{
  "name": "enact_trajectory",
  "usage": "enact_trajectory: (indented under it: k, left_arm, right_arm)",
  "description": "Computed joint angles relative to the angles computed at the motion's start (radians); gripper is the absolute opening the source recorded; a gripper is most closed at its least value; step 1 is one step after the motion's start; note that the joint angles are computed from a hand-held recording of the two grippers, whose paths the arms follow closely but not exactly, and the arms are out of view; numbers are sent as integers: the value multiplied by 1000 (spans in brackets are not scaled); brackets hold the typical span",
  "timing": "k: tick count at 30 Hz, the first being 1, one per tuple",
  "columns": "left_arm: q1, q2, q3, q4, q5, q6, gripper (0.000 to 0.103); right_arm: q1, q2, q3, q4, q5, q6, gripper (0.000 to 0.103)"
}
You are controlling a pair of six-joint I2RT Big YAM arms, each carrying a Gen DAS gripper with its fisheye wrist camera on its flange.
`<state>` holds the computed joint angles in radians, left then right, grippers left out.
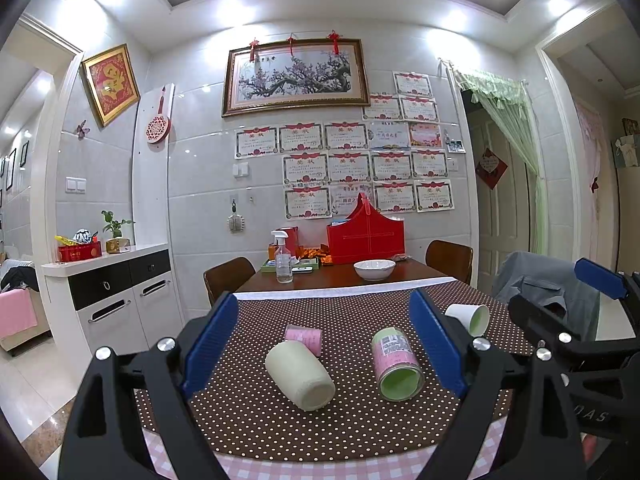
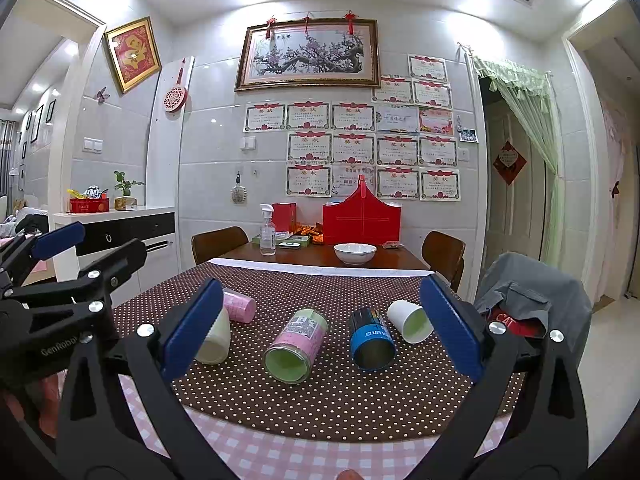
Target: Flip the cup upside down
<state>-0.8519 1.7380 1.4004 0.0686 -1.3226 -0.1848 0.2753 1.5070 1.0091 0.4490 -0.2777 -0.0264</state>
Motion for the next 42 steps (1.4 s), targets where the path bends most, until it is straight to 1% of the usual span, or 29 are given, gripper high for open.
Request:
enact_trajectory:
  k: [14, 16, 42]
  left_arm:
    - [0, 0, 0, -2, 0, 0, 86]
    - [-3, -1, 7, -15, -3, -6, 86]
    - [-4, -1, 8, -15, -4, -2, 86]
  right_arm:
    - [1, 0, -1, 0, 1, 1, 97]
    - [1, 0, -1, 0, 1, 1, 97]
    - [1, 1, -1, 1, 1, 2, 97]
